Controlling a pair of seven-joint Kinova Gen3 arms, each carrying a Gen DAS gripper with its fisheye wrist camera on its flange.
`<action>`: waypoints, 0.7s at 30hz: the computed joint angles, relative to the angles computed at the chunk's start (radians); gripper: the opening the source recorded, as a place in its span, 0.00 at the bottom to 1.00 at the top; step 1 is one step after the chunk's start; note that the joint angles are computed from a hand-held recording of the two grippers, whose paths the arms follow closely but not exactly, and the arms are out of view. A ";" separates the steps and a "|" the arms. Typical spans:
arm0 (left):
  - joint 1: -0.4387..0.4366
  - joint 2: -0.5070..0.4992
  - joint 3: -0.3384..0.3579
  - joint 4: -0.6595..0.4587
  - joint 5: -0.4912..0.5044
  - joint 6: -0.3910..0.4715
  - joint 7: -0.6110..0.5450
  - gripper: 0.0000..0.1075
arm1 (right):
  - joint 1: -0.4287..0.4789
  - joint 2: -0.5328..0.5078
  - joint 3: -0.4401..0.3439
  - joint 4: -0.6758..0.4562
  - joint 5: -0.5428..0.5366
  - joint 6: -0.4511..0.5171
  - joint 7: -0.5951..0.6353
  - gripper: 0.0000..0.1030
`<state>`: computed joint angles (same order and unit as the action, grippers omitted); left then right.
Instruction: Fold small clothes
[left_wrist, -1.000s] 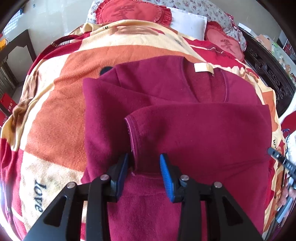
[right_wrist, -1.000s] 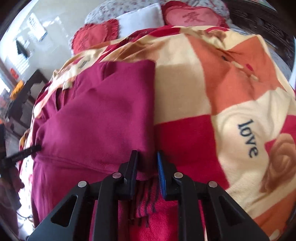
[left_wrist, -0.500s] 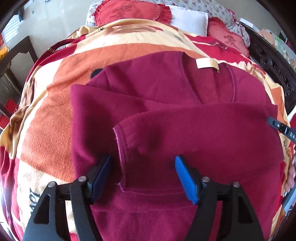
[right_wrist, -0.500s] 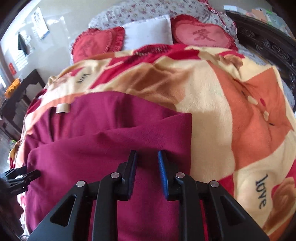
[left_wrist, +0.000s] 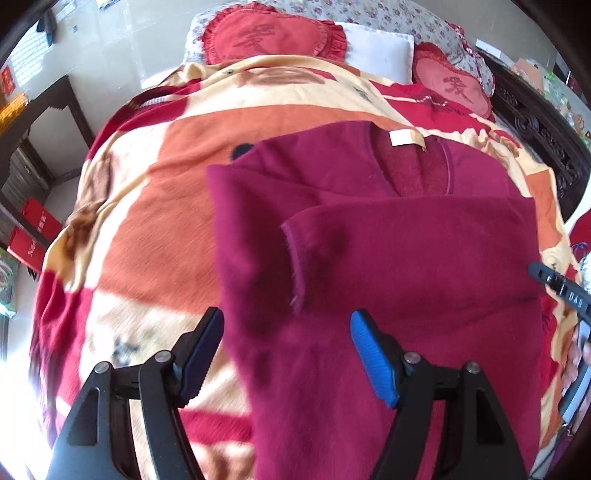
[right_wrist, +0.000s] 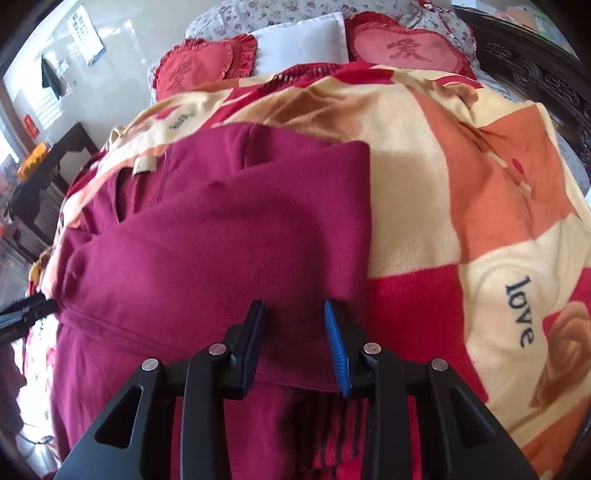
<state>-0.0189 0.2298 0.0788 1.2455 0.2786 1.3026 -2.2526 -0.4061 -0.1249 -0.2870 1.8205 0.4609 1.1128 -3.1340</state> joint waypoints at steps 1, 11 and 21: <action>-0.021 -0.008 -0.006 -0.001 0.015 0.014 -0.019 0.70 | 0.001 -0.013 -0.018 -0.005 0.014 0.017 -0.030 0.15; -0.197 -0.071 -0.086 0.056 0.106 0.091 -0.176 0.75 | 0.028 -0.066 -0.024 0.094 -0.028 -0.038 -0.090 0.00; -0.289 -0.100 -0.129 0.128 0.168 0.175 -0.284 0.75 | -0.012 -0.120 -0.079 0.028 -0.101 0.003 -0.060 0.28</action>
<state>-0.3077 0.1293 -0.0506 1.3739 0.4465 1.4772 -2.5370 -0.4177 -0.2448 -0.3657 1.8490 0.3603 1.1162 -3.1936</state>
